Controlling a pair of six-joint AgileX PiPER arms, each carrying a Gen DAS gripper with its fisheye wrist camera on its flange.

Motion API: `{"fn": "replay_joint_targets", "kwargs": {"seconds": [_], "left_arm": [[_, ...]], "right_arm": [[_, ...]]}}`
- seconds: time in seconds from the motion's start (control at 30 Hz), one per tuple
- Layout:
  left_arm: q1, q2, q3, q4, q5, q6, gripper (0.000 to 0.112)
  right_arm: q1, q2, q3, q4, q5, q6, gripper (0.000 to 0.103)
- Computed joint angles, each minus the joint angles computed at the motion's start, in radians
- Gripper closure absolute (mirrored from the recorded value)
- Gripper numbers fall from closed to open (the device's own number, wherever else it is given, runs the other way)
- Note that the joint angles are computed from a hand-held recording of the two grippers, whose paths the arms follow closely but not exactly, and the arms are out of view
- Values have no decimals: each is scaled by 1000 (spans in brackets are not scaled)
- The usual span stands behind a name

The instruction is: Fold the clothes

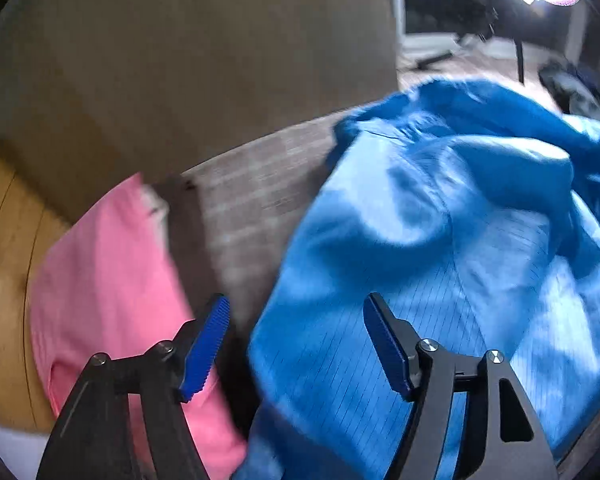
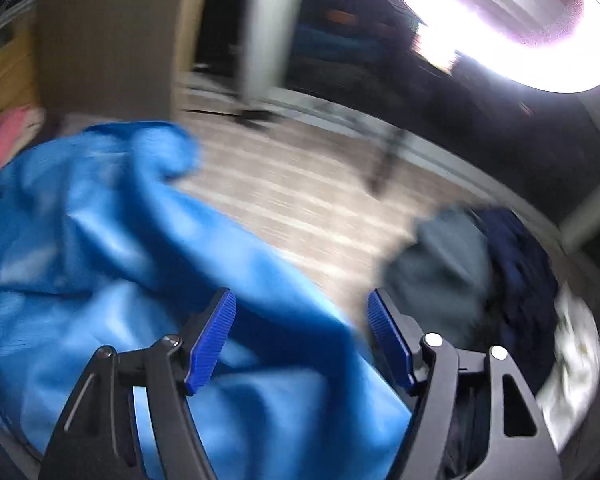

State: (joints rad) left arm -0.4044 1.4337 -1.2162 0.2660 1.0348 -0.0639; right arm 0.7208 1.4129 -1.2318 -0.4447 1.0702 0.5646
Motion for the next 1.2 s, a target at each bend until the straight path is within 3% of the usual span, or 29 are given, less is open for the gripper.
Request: {"fn": "replay_joint_targets", "kwargs": {"seconds": [0.2, 0.23, 0.27, 0.33, 0.37, 0.47, 0.5, 0.57, 0.7, 0.8, 0.83, 0.87, 1.03, 1.13, 1.2], "left_arm": [[-4, 105, -44, -28, 28, 69, 45], [24, 112, -53, -64, 30, 105, 50], [67, 130, -77, -121, 41, 157, 75], [131, 156, -117, -208, 70, 230, 110], [135, 149, -121, -221, 79, 232, 112], [150, 122, -150, -247, 102, 234, 112], [153, 116, -166, -250, 116, 230, 112], [131, 102, -187, -221, 140, 204, 112], [97, 118, -192, -169, 122, 184, 112], [113, 153, -192, -175, 95, 213, 112], [121, 167, -190, -179, 82, 224, 112], [128, 180, -187, -183, 68, 232, 112], [131, 217, -183, -181, 46, 232, 112], [120, 218, -187, -166, 57, 215, 112], [117, 206, -190, -170, 63, 215, 112]], "right_arm": [[-1, 198, -68, -49, -69, -130, 35], [-36, 194, -50, -11, -106, -163, 35], [-70, 194, -37, 25, -134, -193, 36], [-119, 209, -32, 90, -146, -242, 69], [-149, 209, -37, 153, -139, -280, 101], [-235, 160, -44, 159, -127, -186, 96], [-241, 147, -53, 85, -106, -86, 77], [-206, 150, -87, -69, -6, 5, 56], [-133, 77, -55, -124, 25, -3, 49], [-143, -3, -1, -24, -40, -42, 48], [-147, -25, 23, 21, -60, -78, 46], [-133, -36, 42, 31, -48, -86, 36], [-42, 59, 102, -78, -41, -28, 34], [-37, 101, 57, -305, 114, 62, 35], [-112, 29, 45, -288, 120, 93, 35]]}}
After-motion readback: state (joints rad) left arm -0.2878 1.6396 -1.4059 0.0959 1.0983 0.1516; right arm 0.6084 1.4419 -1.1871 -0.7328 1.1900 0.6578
